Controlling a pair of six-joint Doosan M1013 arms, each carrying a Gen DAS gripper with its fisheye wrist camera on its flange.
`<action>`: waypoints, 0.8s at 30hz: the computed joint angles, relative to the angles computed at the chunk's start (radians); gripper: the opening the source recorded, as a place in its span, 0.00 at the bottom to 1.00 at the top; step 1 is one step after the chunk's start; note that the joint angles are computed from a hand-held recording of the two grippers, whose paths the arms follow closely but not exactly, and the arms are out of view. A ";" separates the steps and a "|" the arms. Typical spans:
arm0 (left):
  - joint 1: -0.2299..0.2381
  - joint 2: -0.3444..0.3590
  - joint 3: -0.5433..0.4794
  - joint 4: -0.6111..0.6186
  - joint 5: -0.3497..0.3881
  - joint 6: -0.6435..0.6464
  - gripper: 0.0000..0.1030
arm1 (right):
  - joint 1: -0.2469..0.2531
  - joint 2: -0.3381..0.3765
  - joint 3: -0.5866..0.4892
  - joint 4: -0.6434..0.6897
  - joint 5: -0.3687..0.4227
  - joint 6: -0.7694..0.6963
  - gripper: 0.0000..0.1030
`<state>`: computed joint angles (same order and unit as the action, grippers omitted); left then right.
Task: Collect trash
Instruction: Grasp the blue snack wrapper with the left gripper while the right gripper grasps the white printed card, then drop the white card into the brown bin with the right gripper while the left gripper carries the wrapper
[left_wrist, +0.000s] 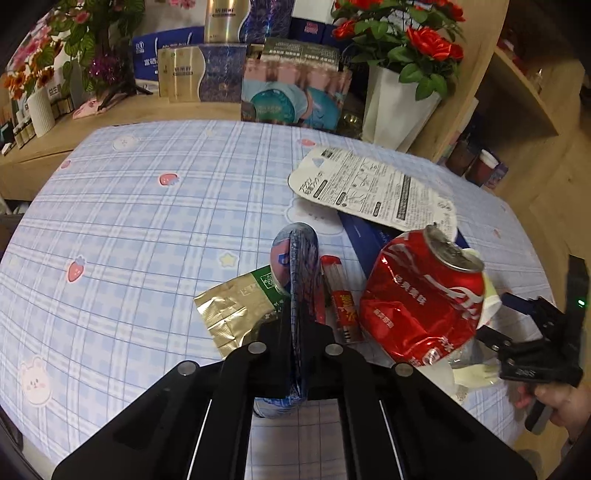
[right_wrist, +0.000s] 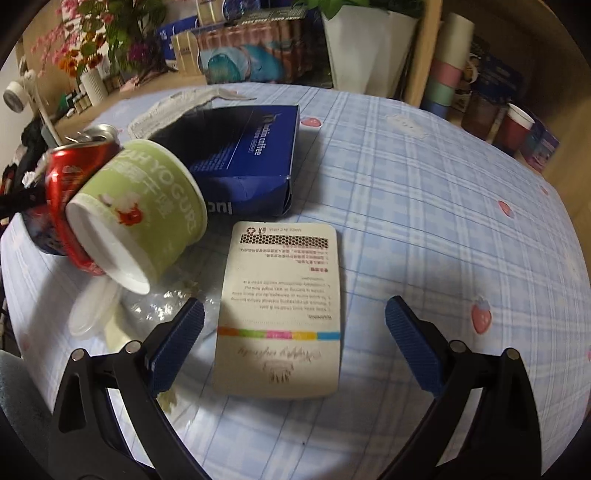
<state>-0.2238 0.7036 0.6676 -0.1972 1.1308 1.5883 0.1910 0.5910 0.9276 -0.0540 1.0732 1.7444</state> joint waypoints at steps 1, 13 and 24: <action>0.004 -0.009 0.015 -0.010 -0.010 0.002 0.03 | -0.002 0.007 -0.011 0.006 0.007 0.006 0.93; 0.010 -0.130 0.195 0.004 -0.148 -0.007 0.03 | 0.003 0.009 -0.003 -0.026 0.037 0.062 0.68; 0.022 -0.226 0.302 -0.060 -0.230 0.002 0.03 | -0.013 -0.118 0.155 0.014 -0.152 0.157 0.67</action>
